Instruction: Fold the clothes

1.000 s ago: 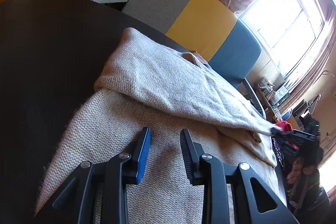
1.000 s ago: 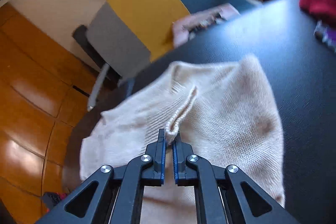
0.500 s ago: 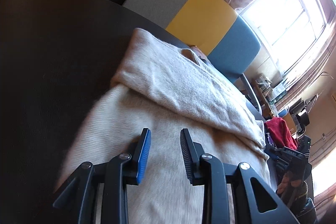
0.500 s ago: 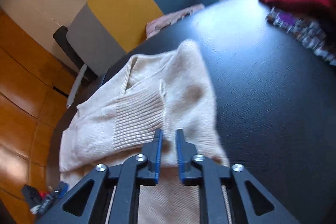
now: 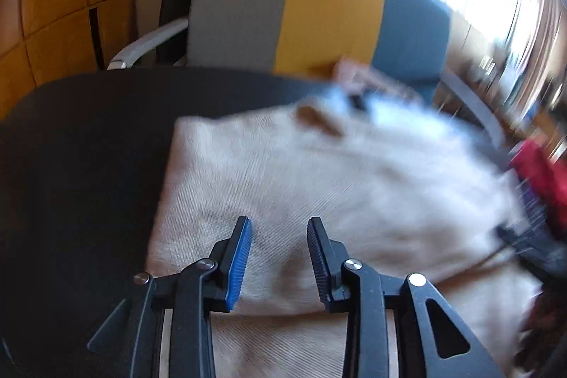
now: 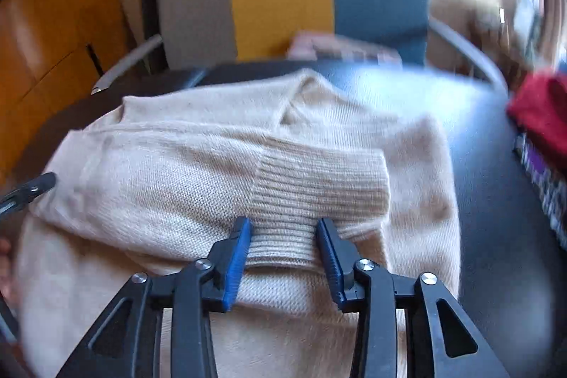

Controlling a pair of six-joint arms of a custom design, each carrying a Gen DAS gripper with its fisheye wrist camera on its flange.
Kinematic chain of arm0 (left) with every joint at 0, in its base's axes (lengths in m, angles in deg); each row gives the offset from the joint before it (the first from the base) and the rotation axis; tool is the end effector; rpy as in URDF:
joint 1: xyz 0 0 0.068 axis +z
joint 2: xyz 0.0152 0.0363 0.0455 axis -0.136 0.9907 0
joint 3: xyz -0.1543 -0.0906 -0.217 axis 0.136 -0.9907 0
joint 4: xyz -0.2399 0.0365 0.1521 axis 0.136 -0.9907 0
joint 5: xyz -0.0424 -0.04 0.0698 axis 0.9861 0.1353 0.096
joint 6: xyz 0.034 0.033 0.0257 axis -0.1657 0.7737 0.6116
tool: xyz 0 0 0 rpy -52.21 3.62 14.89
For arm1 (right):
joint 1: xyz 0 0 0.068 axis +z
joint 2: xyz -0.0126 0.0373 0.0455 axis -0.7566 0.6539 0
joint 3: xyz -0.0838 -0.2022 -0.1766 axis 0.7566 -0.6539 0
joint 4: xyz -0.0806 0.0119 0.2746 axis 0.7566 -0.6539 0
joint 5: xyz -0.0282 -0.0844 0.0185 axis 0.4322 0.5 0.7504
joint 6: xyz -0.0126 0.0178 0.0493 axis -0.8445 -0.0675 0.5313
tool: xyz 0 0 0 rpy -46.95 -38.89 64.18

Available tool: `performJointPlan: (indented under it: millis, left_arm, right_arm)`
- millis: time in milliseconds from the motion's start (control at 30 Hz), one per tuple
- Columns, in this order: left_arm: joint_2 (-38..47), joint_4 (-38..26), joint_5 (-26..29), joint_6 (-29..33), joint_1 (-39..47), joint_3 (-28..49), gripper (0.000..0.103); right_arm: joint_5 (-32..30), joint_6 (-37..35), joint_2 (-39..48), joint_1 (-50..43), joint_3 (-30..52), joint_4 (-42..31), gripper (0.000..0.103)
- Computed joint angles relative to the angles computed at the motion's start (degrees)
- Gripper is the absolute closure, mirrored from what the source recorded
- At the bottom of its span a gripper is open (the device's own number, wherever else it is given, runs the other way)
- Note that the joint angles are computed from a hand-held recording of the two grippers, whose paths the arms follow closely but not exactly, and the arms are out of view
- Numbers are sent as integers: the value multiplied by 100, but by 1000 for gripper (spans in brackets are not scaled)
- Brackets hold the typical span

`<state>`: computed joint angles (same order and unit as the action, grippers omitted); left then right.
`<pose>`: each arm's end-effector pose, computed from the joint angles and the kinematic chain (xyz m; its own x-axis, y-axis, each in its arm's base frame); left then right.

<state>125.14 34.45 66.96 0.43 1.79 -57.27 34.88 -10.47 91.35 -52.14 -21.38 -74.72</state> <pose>0.2282 0.0294 0.1258 -0.7662 0.0737 -0.6384 0.1552 0.9852 -0.0726 0.1905 -0.0089 0.1771 -0.7474 0.1097 -0.6553 0.0864 0.9939 0.0678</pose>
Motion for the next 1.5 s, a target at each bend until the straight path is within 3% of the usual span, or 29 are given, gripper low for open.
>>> performJointPlan:
  millis: [100,200,433,633,867,1000,1067,1167,1267,1400,1500]
  left_arm:
    - [367,585,-77,-97,-71,4,66]
    - [931,822,-206,-265,-165,358,54]
    - [2128,996,-476,-589,-448,1475,53]
    - [2729,978,-733,-558,-666,2178,52]
    - [2495,788,-544,-636,-546,2076,53]
    - [1783,465,62,-643,-6,1649,53]
    - [1288,352,435,-649,502,1285,53]
    - [624,-129,1187,-219,1566,891,54]
    - [326,-729,1638,565,2462,718,54]
    - [242,-1631,2127,1694,3515,600,55]
    - [393,-2345,2388,2551,4139,630,55]
  right_arm:
    - [173,-133,314,85,22,378,59]
    - [273,-226,916,92,223,816,59]
    - [328,-405,2221,63,905,1556,56]
    - [203,-385,2876,-39,1376,1757,55]
    - [195,-379,2819,-57,1367,1725,54]
    - [203,-359,2666,-64,1305,1607,50]
    - [248,-353,2546,-58,1305,1424,43]
    - [90,-299,2208,-161,1309,918,34]
    - [-362,-205,1527,-450,1066,475,32]
    - [-1563,-324,253,-1497,485,-347,28]
    - [-2657,-899,-390,-2801,196,-1239,26]
